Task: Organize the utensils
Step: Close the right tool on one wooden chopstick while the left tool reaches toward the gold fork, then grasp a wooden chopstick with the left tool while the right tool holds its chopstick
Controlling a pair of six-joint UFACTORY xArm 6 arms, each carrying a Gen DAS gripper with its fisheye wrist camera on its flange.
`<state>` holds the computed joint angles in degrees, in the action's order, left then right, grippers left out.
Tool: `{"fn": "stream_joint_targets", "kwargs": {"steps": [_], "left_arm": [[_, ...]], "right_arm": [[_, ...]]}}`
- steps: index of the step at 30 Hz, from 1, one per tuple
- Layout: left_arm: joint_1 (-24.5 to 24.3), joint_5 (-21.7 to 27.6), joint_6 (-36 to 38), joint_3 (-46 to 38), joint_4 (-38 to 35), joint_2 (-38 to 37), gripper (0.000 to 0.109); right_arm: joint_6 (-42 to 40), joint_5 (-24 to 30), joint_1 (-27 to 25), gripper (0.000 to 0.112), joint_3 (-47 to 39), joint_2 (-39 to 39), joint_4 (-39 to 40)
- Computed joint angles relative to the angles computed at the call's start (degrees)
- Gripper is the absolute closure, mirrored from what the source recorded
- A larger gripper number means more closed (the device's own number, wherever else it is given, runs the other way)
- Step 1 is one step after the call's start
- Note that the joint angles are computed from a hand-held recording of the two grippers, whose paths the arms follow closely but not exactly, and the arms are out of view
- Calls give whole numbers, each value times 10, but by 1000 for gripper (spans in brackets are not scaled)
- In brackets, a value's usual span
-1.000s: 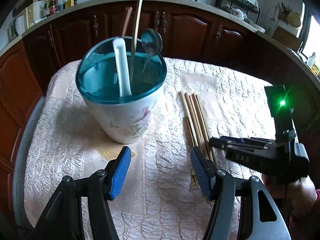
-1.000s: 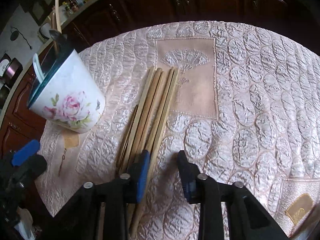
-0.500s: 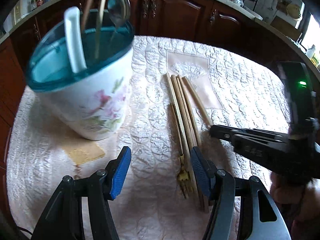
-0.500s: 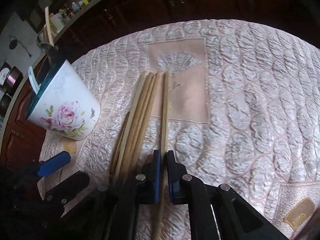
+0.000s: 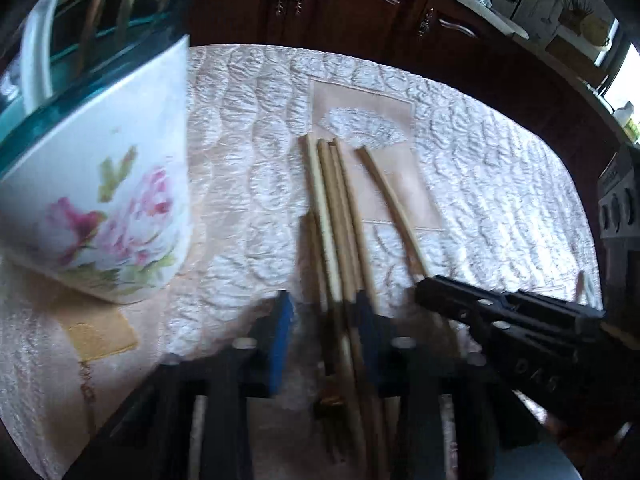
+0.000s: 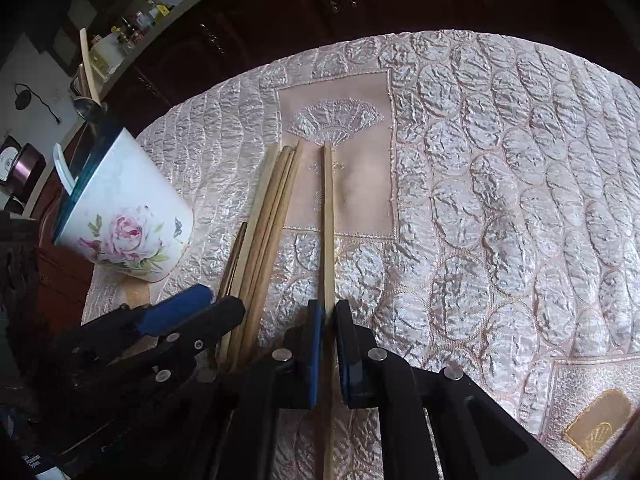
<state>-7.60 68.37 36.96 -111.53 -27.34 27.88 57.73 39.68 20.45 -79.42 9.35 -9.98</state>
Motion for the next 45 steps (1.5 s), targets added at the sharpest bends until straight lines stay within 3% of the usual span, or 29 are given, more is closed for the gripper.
{"fn": "stream_joint_targets", "kwargs": {"steps": [1,2,7,13,18,20,22,28,30,32,35,43,45], "left_arm": [[-2,-9,2,6,2,-4,100],[-5,-22,2,14,11,-8,100],[20,16,11,7,8,-9,101],[59,27,60,77,12,-69,101],[80,12,79,104,32,-98,100],[84,10,86,102,22,-104,94],[81,18,83,85,5,-99,80],[36,30,52,42,-13,-69,79],[19,35,47,36,-3,-58,82],[1,17,32,49,42,-56,96],[-3,-4,31,58,56,-57,97],[7,86,7,-35,36,1,98],[4,68,9,-9,33,-13,98]], "right_arm": [[4,-4,0,105,3,-1,-1],[15,-6,0,105,5,-3,-7],[45,-29,-1,105,58,-44,-1],[45,-10,22,105,109,-94,7],[90,1,35,102,139,-129,-11],[95,-15,30,101,145,-136,-16],[90,-17,21,99,138,-134,-25],[62,-19,5,99,100,-102,-15],[58,-25,5,99,98,-101,-11],[57,-27,7,99,90,-93,-11],[52,-29,8,98,94,-99,-9],[37,-34,0,96,104,-99,10],[32,-29,1,96,96,-91,13]]}}
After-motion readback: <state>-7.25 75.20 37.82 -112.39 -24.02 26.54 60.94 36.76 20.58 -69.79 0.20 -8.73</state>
